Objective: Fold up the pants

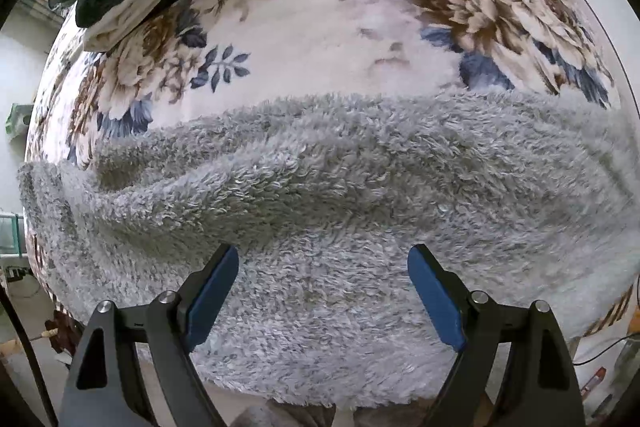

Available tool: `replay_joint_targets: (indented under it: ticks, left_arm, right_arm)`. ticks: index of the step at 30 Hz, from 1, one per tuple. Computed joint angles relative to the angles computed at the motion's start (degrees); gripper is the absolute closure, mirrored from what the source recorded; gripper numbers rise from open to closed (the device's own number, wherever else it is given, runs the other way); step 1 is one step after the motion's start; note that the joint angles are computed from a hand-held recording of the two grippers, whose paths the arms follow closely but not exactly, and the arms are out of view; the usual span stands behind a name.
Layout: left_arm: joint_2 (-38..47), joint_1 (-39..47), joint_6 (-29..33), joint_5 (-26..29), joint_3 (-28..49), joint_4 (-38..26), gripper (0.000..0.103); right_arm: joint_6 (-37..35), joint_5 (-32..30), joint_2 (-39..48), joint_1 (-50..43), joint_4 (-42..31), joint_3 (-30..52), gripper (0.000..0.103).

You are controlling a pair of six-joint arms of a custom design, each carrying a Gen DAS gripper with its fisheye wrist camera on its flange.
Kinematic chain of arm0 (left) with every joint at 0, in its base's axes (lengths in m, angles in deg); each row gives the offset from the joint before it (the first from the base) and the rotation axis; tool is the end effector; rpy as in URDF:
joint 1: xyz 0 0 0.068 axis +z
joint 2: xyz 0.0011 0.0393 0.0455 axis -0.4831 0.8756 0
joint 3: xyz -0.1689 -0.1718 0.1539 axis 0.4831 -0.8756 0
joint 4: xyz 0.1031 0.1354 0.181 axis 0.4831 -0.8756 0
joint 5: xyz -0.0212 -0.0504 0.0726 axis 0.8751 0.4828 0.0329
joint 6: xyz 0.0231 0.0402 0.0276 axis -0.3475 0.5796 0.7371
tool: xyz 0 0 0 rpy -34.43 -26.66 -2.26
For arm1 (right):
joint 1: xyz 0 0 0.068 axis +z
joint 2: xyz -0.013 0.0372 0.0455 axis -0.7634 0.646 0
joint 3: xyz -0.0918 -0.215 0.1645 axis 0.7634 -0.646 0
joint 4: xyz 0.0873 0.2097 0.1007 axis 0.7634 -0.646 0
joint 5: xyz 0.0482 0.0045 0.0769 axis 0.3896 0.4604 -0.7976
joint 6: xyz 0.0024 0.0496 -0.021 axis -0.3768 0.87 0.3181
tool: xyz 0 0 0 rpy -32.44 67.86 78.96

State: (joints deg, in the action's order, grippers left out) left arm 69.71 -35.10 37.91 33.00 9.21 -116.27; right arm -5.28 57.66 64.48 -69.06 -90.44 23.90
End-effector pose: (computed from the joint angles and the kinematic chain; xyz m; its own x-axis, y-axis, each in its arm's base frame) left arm 0.3268 -0.0298 0.2284 -0.9915 0.0923 -0.0917 0.0765 0.9837 0.1626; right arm 0.2782 -0.0970 0.2124 -0.8226 0.5645 0.0684 0.5653 0.8248 -0.0093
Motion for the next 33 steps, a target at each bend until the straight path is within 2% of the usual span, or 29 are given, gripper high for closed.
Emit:
replay_joint_targets:
  ticks: [2,4,6,9,12,13,14,15,16,20,21,22,23,25,26,27,28,29,30,31,33]
  left_arm:
    - [0.1,-0.1,0.0,0.2,0.2,0.0,0.017]
    - [-0.1,-0.3,-0.1,-0.1,0.2,0.3,0.017]
    - [-0.3,-0.4,0.0,-0.4,-0.1,1.1,0.017]
    - [0.2,-1.0,-0.8,-2.2,-0.5,2.3,0.017]
    - [0.8,-2.4,-1.6,-7.8,-1.2,4.5,0.017]
    - [1.0,-2.9,-1.7,-10.2,-1.6,5.5,0.017]
    - [1.1,-3.0,-1.7,-11.5,-1.8,6.2,0.017]
    - [1.4,-2.8,-1.9,-12.5,-1.8,6.6,0.017]
    - [1.5,-2.4,-2.1,-12.4,-1.6,6.7,0.017]
    - [1.5,0.1,-1.9,-10.9,-0.9,6.6,0.017]
    - [1.4,0.5,-1.8,-10.7,-0.9,6.7,0.017]
    - [1.3,1.1,-1.8,-10.3,-0.9,6.6,0.017]
    - [1.3,1.7,-1.9,-9.8,-0.7,6.3,0.017]
    - [1.5,2.8,-1.8,-8.6,-0.2,5.5,0.017]
    - [1.2,3.2,-1.9,-8.2,-0.1,5.5,0.017]
    - [0.7,4.1,-1.7,-7.5,-0.1,5.6,0.017]
    - [0.3,5.1,-1.3,-6.9,0.2,5.3,0.017]
    - [0.0,6.5,-0.8,-6.4,0.9,4.7,0.017]
    - [-0.4,8.3,-0.1,-5.5,1.7,4.0,0.017]
    - [-0.6,10.4,0.9,-4.6,2.6,3.4,0.017]
    - [-0.6,15.6,4.0,-3.4,4.9,2.0,0.017]
  right_arm:
    - [-0.6,-1.9,2.2,-0.6,-0.7,1.3,0.093]
    - [-0.2,-0.1,0.5,0.7,-0.3,3.3,0.069]
    - [0.3,-1.3,-1.9,2.1,1.3,5.3,0.052]
    - [0.8,-2.1,1.8,5.2,1.4,11.1,0.05]
    - [0.3,0.2,9.7,8.4,1.6,16.4,0.05]
    - [0.2,1.1,12.9,9.4,0.9,18.8,0.053]
    - [0.2,2.3,15.3,10.3,0.8,20.3,0.06]
    - [-0.7,2.5,16.5,11.0,1.0,21.1,0.097]
    - [-1.1,4.5,17.7,12.2,1.1,21.6,0.098]
    - [-1.6,17.8,12.4,15.4,6.3,18.7,0.103]
    - [-0.7,18.8,12.1,14.4,6.3,18.9,0.103]
    - [0.2,18.1,13.0,12.7,5.2,20.1,0.103]
    - [0.7,14.6,14.6,10.7,3.4,21.8,0.102]
    - [1.2,3.8,18.5,7.6,-1.7,26.4,0.101]
    - [1.3,0.4,19.3,7.1,-3.6,27.5,0.099]
    - [1.5,-1.8,19.0,7.7,-5.6,28.2,0.089]
    - [1.5,-2.7,17.4,9.3,-6.0,27.4,0.068]
    - [1.9,-2.5,15.5,11.5,-6.3,26.5,0.054]
    - [2.7,-2.2,13.7,13.9,-6.6,25.4,0.031]
    - [4.0,-2.4,11.9,16.3,-6.6,24.2,0.025]
    - [9.0,-4.3,9.0,23.6,-8.1,21.9,0.025]
